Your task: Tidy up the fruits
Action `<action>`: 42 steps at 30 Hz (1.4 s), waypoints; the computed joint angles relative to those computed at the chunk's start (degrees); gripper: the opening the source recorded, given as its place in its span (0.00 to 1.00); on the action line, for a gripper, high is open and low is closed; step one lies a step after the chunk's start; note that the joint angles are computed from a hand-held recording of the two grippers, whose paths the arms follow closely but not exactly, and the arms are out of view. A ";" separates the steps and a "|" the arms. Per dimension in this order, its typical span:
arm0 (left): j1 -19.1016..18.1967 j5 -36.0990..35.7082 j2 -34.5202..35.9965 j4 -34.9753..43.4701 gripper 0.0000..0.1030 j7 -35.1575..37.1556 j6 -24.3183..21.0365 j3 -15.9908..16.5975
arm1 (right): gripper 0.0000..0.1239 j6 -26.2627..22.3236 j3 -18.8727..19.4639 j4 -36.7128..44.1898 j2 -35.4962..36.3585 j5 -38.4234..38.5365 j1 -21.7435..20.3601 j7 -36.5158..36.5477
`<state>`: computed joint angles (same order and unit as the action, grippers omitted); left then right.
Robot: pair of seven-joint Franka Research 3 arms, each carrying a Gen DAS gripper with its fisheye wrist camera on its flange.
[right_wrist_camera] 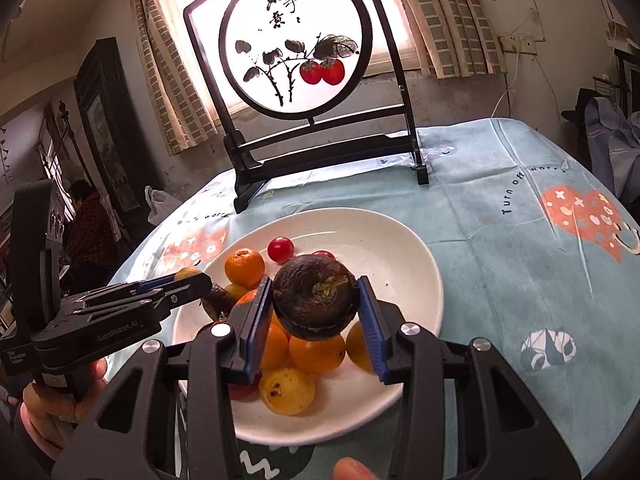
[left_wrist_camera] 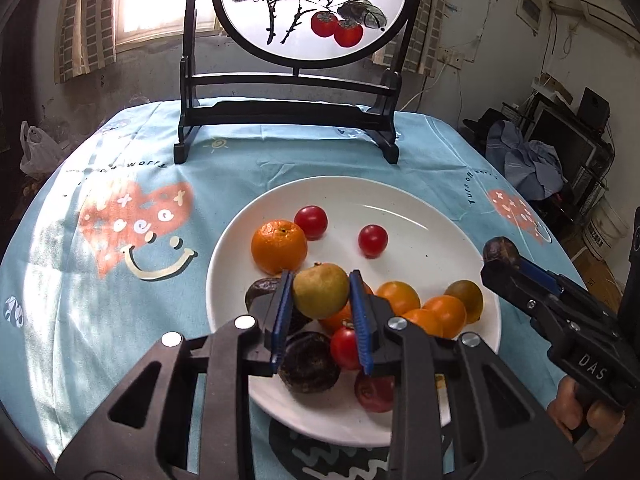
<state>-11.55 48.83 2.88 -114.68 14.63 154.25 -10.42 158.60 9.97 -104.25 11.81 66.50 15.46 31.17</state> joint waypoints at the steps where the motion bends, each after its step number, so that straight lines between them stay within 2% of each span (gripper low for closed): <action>1: -0.20 0.68 0.25 0.50 0.32 -0.77 -1.38 -0.03 | 0.36 -0.04 0.02 0.74 0.65 -0.19 0.05 0.06; 3: -1.06 3.95 -0.31 0.86 0.85 -3.68 -6.06 -0.35 | 0.52 0.96 0.21 1.00 0.84 -0.25 0.16 -0.04; 4: -1.69 7.39 -0.92 0.89 0.90 -6.74 -8.99 -0.66 | 0.53 1.39 0.32 0.61 0.45 -0.06 0.13 -0.19; 5: -1.99 9.50 -1.57 0.67 0.91 -8.21 -10.49 -1.00 | 0.53 1.28 0.40 0.09 -0.14 0.29 -0.01 -0.51; 8: -1.98 8.38 -3.83 -0.73 0.93 -6.31 -10.82 -1.81 | 0.56 0.70 -0.07 -2.25 -2.83 0.13 0.06 -0.06; 11: -2.08 8.34 -6.99 -3.70 0.98 -7.33 -11.31 -3.05 | 0.80 1.09 -0.69 -6.50 -6.99 2.09 0.62 -1.62; 13: -2.26 6.91 -8.86 -5.61 0.98 -6.37 -11.93 -4.02 | 0.81 0.40 -1.40 -10.22 -10.41 5.71 1.19 -5.54; 15: -2.63 5.39 -10.52 -7.38 0.98 -5.31 -13.15 -5.08 | 0.81 0.39 -2.40 -14.24 -13.59 5.42 2.29 -6.17; 19: -3.53 3.30 -14.60 -11.58 0.98 -5.04 -14.57 -7.16 | 0.81 2.96 -3.78 -21.98 -19.17 1.09 4.53 -3.23; 23: -4.73 1.84 -19.00 -15.06 0.98 -6.75 -19.00 -10.02 | 0.82 4.96 -5.05 -28.57 -24.55 -2.81 6.56 -0.85; 26: -6.15 -0.50 -22.26 -17.75 0.98 -6.87 -20.11 -11.25 | 0.82 4.69 -5.30 -33.00 -28.50 -9.42 7.04 3.70; 29: -7.30 -2.20 -24.97 -19.52 0.98 -7.30 -22.22 -12.94 | 0.82 3.34 -5.76 -36.38 -32.00 -15.16 7.59 6.52; 32: -8.55 -3.78 -27.87 -21.41 0.98 -8.32 -22.82 -13.94 | 0.82 4.43 -5.88 -39.48 -35.12 -19.42 8.40 8.96; 42: -10.46 -5.89 -31.53 -22.71 0.98 -8.19 -26.44 -16.45 | 0.82 7.09 -9.25 -44.81 -41.55 -24.54 12.91 13.19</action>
